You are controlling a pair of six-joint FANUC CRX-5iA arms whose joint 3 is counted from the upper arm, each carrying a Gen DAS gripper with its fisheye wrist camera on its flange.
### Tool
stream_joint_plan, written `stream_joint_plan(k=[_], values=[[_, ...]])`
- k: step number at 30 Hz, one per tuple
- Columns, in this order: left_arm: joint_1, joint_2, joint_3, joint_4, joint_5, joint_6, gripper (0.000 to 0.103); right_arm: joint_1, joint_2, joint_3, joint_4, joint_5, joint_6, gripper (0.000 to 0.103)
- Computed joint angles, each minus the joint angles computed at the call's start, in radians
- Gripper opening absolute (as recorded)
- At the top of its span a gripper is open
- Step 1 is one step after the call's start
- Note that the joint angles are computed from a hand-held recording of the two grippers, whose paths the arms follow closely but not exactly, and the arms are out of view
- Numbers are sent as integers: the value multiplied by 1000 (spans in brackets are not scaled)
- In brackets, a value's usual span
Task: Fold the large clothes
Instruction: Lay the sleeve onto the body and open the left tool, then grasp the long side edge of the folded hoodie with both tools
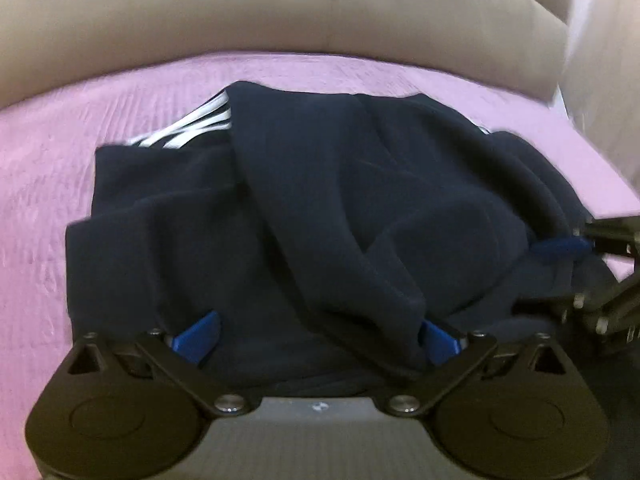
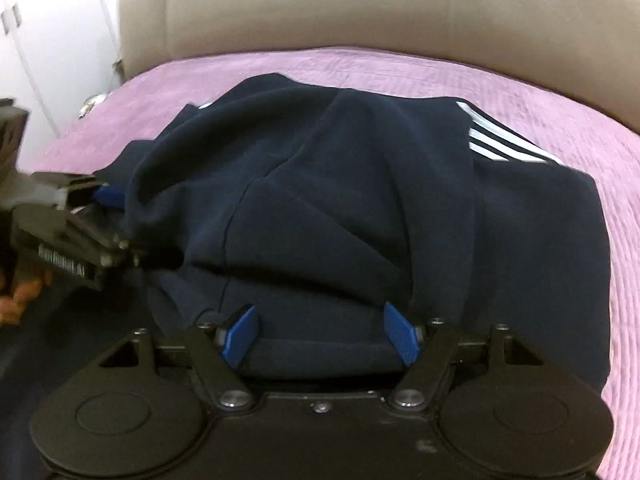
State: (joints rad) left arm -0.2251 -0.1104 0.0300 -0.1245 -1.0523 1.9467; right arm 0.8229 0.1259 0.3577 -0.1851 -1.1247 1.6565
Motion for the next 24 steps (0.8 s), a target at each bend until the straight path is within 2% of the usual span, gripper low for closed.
stream_joint_plan(k=[2,7,9,12,14,17,19,20,22,24], values=[[-31,25,42,-53,-38,27,103,34,-3,-26,68,26,11,83],[-6,-4,1,-10,-5,21,103,43,-60,-105,78,102,-17,83],[-13,-12,4,-17,-9,40,103,37,-50,-92,73,92,-11,83],[-25,-45,-10,-42,1,105,103,19,-16,-17,45,12,6,83],[-22,-85,-28,-38,5,145,103,-20,-36,1,-31,-14,17,83],[5,-149,-36,-17,-44,196,103,-130,-131,-77,-247,99,27,83],[39,-211,-65,29,-62,194,103,-200,-184,-123,-350,138,10,83],[69,-244,-90,63,-67,178,103,-229,-196,-128,-380,128,5,83],[116,-301,-127,105,-94,164,94,-278,-217,-139,-410,97,11,83],[176,-357,-172,164,-132,140,87,-289,-254,-174,-371,102,17,85]])
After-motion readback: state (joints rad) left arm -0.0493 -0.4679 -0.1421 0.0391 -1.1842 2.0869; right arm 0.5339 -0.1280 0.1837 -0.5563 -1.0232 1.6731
